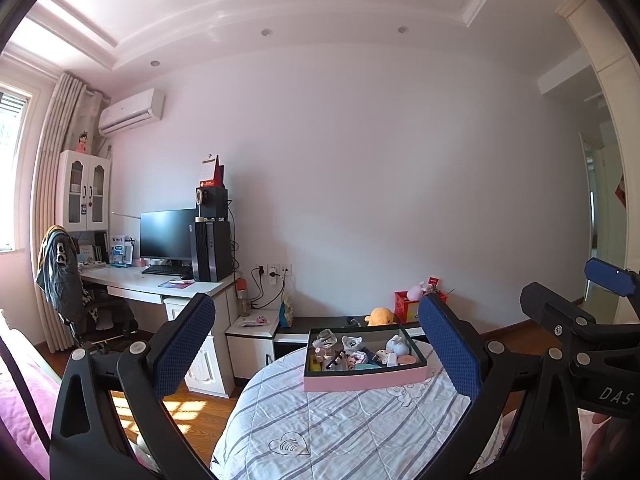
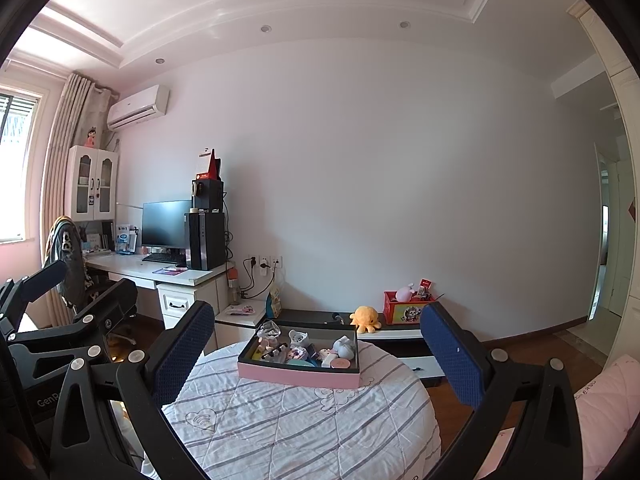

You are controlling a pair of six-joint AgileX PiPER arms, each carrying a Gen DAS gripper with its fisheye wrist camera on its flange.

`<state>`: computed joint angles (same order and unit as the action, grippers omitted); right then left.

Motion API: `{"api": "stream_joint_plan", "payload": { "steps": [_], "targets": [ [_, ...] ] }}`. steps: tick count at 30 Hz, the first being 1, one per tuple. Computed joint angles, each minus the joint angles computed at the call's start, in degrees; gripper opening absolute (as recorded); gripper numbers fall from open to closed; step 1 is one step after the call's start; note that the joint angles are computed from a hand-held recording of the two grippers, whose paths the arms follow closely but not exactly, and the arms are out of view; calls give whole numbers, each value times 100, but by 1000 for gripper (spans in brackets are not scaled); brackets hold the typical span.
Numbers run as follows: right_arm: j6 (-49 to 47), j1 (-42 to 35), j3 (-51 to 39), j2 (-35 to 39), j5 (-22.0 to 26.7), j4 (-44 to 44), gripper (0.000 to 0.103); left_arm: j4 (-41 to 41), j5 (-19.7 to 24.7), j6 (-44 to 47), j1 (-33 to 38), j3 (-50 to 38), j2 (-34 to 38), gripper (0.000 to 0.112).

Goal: Organize rigid objects

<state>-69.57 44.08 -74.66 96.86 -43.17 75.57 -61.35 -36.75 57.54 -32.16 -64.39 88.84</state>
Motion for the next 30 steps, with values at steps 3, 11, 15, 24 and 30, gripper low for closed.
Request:
{"api": "stream_joint_plan", "payload": {
  "steps": [3,11,15,24,30],
  "targets": [
    [2,-3,2,-2,1,-5,103,21,-23,0,5,21,-14,103],
    [-1,6,-14,15,-14,0,103,44,-6,-7,26,48,-43,103],
    [-6,3,-25,23,-10,4,103,41,16,3,39,35,-39,103],
    [-16,10,-26,26,-22,15,103,28,17,24,35,22,-32,103],
    [-31,2,-43,28,-8,25,103,31,12,21,34,21,-29,103]
  ]
}}
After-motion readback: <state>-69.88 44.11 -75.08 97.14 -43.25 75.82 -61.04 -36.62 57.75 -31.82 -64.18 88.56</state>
